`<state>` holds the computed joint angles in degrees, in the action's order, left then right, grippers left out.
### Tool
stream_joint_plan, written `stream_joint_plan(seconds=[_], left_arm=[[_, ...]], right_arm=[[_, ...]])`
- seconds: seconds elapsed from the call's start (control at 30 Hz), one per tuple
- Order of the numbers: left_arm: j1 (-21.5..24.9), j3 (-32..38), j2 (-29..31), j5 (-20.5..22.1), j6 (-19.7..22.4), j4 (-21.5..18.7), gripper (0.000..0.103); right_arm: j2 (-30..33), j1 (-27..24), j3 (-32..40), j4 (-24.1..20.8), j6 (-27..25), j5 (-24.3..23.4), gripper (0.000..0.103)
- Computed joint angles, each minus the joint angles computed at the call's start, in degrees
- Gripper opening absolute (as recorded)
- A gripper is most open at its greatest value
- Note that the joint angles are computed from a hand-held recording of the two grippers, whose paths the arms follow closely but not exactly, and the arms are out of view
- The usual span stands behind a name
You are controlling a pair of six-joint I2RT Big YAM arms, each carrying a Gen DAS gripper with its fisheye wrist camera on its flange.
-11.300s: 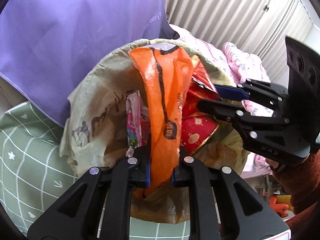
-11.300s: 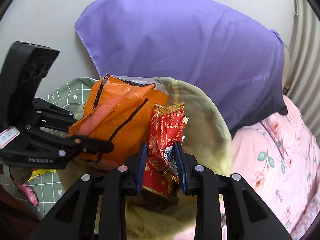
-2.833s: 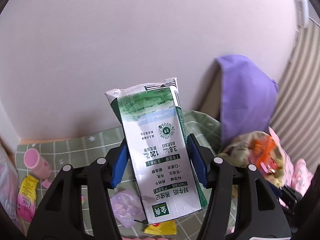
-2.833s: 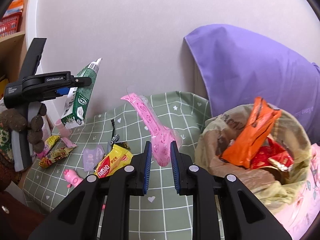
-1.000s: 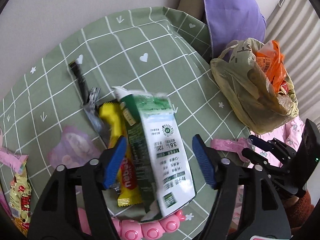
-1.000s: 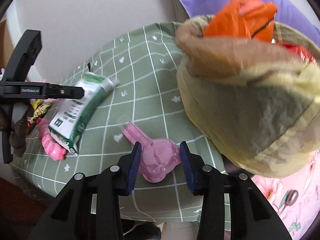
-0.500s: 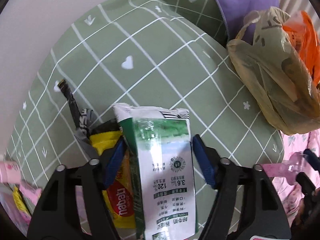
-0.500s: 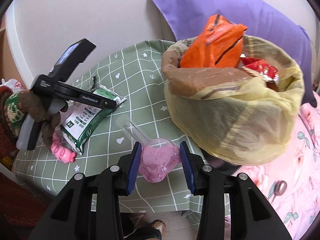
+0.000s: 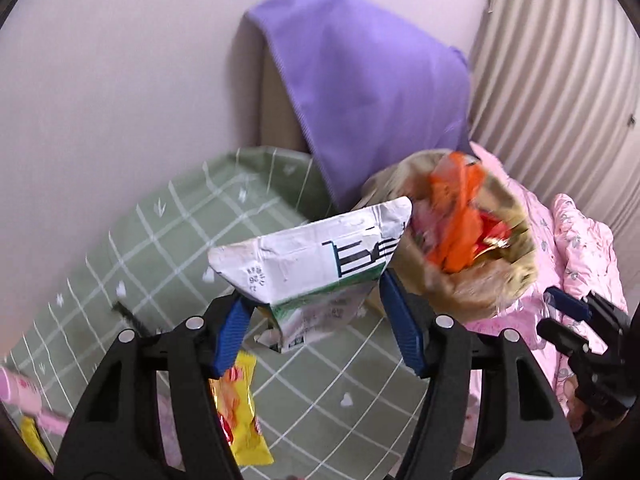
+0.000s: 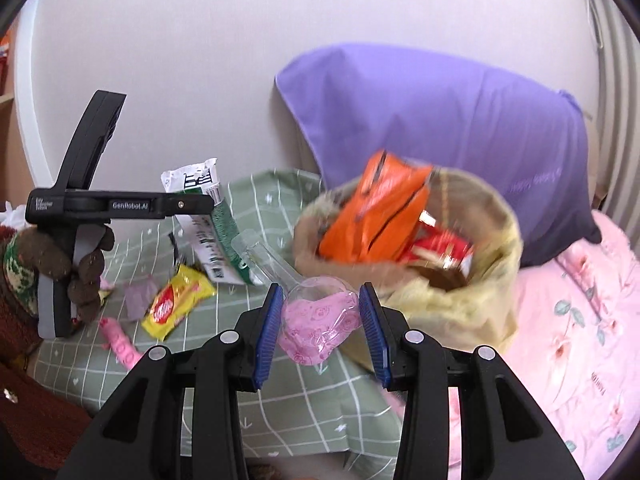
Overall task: Collect trash
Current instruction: 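Carry the milk carton and pink spoon over the yellow-bagged bin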
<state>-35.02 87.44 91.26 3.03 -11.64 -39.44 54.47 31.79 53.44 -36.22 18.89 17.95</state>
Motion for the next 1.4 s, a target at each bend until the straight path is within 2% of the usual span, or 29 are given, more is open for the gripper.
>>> stream_joint_plan(seconds=[0.03,0.07,0.2,0.3,0.4,0.43,0.53,0.57,0.63,0.8,0.9,1.03,1.1,1.2,1.4], left_arm=[[-0.2,-0.2,-0.5,-0.1,0.2,0.3,0.053],[-0.3,0.7,-0.1,-0.1,0.3,0.1,0.031],[-0.4,2.2,0.5,-0.7,-0.5,-0.4,0.028],[0.5,2.5,1.1,0.6,-1.2,-0.6,0.028],[1.6,1.8,1.9,1.9,-3.4,0.4,0.034],[2.2,1.4,2.2,2.7,-4.7,0.3,0.043],[3.7,-1.2,1.7,3.0,-8.7,1.4,0.056],[4.1,-2.2,1.5,2.7,-9.7,1.8,0.066],[5.0,-3.5,1.8,3.1,-12.3,1.7,0.072],[6.4,0.8,7.2,4.8,-19.5,-3.7,0.072],[6.4,4.4,10.7,4.0,-21.0,-5.5,0.072],[5.7,12.4,17.1,-1.2,-21.6,-11.1,0.072],[5.3,14.6,18.7,-3.6,-21.7,-12.7,0.068],[5.2,13.2,17.2,-3.8,-21.7,-10.8,0.065],[3.5,7.3,9.8,-6.7,-16.9,-3.9,0.061]], right_arm=[[-0.3,0.0,0.5,-0.3,-0.2,0.5,0.038],[-0.6,0.0,0.7,-0.5,-0.4,0.9,0.038],[-0.2,-0.7,2.0,-0.9,-0.9,1.4,0.038],[-0.4,-0.9,2.1,-1.4,-0.9,1.6,0.038],[-0.4,-0.7,1.8,-1.8,-1.0,1.9,0.038],[-0.4,-0.7,1.5,-1.7,-0.8,1.8,0.038],[-0.3,-0.9,0.8,-1.8,0.3,0.9,0.038],[-0.4,-1.1,0.5,-1.8,0.4,0.6,0.038],[-0.4,-1.2,-0.3,-1.9,1.3,0.1,0.038],[0.3,-1.7,-1.0,-1.8,2.0,-1.8,0.038],[0.6,-2.3,-1.0,-1.3,1.2,-2.8,0.038],[1.1,-3.2,-0.9,-1.3,0.6,-3.7,0.038],[1.0,-3.4,-1.0,-1.5,0.4,-3.6,0.038],[0.1,-3.6,-1.2,-1.8,0.0,-3.2,0.038],[-2.1,-4.3,-0.8,-0.9,-1.0,-2.8,0.038]])
